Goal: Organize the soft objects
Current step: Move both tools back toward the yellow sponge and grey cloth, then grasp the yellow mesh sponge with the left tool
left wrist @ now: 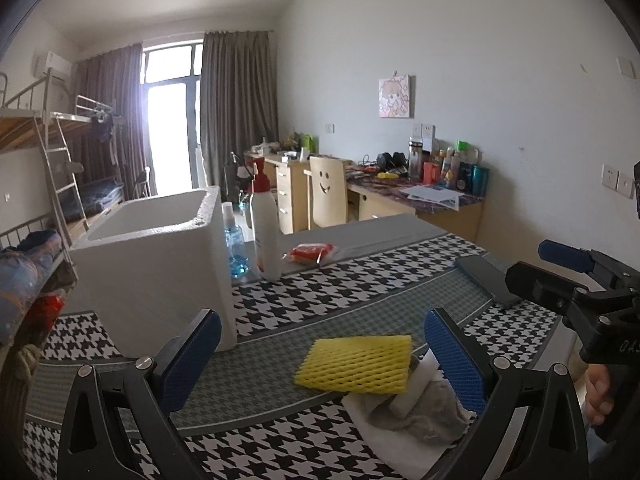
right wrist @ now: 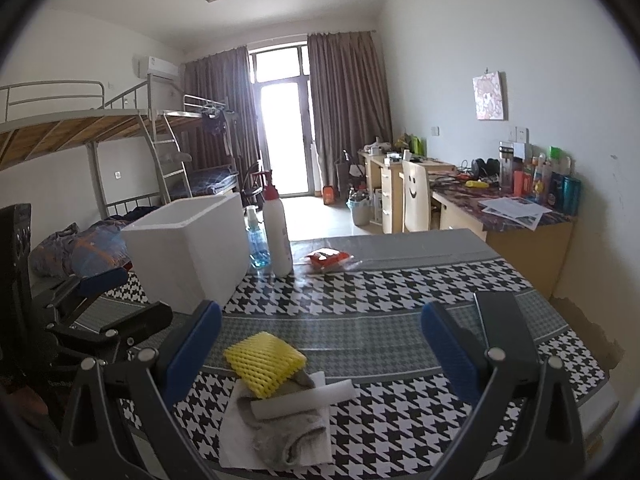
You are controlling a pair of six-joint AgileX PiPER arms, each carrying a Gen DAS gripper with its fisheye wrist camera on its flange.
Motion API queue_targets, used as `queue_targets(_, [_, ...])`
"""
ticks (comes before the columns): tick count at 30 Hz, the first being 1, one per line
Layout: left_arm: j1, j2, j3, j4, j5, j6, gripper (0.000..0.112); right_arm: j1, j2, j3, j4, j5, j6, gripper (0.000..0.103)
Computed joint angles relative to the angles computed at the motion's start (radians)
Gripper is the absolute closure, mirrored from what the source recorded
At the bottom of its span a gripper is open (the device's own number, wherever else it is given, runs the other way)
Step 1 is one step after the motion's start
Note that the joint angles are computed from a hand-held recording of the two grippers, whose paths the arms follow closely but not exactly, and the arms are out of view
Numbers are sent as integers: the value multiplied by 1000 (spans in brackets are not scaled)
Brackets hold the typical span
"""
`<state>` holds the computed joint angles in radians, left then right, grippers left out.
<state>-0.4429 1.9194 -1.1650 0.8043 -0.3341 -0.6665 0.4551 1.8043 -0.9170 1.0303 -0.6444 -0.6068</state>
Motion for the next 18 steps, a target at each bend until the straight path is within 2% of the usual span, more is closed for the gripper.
queue_targets(5, [-13,26,-23,47,19,-46,10,-14,11,7,-7,13,15,2])
queue_targets(8, [-16,38,-42,157,36,-171,10,-13,19,12,-8,12,24,2])
queue_targets(15, [-42,64,-52,207,51,-184,10,-12,34,22,18,1,26,2])
queue_targets(18, [-48,89,-85,340,70,-310,10,-10,34,28,37,-6,21,2])
